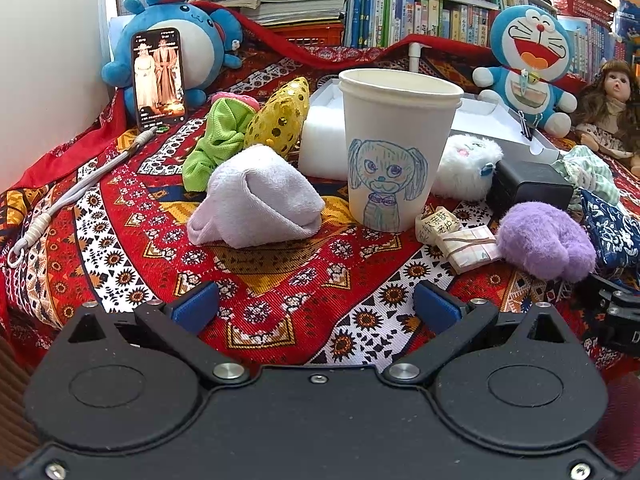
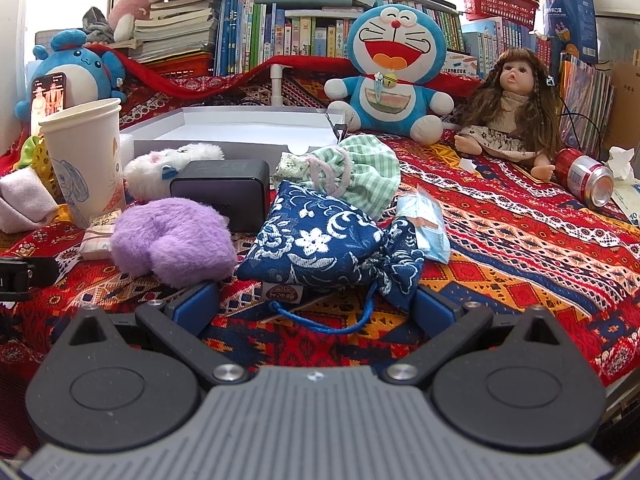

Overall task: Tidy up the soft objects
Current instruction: 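Grasp the white towel with the left gripper while the right gripper grasps the purple plush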

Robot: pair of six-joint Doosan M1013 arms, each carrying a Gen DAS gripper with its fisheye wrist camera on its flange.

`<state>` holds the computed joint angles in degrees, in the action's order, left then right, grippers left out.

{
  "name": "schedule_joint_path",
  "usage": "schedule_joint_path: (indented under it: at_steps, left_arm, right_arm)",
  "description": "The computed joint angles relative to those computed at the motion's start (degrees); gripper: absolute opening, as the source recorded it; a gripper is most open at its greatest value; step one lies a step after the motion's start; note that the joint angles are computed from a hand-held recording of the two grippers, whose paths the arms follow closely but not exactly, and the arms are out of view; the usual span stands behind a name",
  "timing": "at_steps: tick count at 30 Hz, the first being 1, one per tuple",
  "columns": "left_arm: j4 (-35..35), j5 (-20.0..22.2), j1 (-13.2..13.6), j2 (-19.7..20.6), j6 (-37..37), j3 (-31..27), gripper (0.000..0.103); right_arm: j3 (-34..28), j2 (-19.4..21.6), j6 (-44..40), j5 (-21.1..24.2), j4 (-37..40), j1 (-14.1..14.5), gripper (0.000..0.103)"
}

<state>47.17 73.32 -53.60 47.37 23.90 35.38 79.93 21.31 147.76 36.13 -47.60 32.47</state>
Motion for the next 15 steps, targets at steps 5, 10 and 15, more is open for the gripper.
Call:
schedule_joint_path:
  at_steps: [5,10,15]
  left_arm:
    - [-1.36,-1.23,0.23,-1.24,-1.45,1.14,0.101]
    - [5.55,-6.26,-0.50,-4.48,-7.99,6.64,0.100]
    - [14.64,-6.86,-1.16,-5.82,-13.54,9.35,0.100]
  right_arm:
    - [2.47,-2.12,0.73,-5.06,0.55,-0.65,0.103]
    - [5.63,-4.62,5.22,-13.34,-5.17,-1.04,0.103]
    - [6.72,-5.20,13.65,-17.23,-16.24,-0.28,0.096]
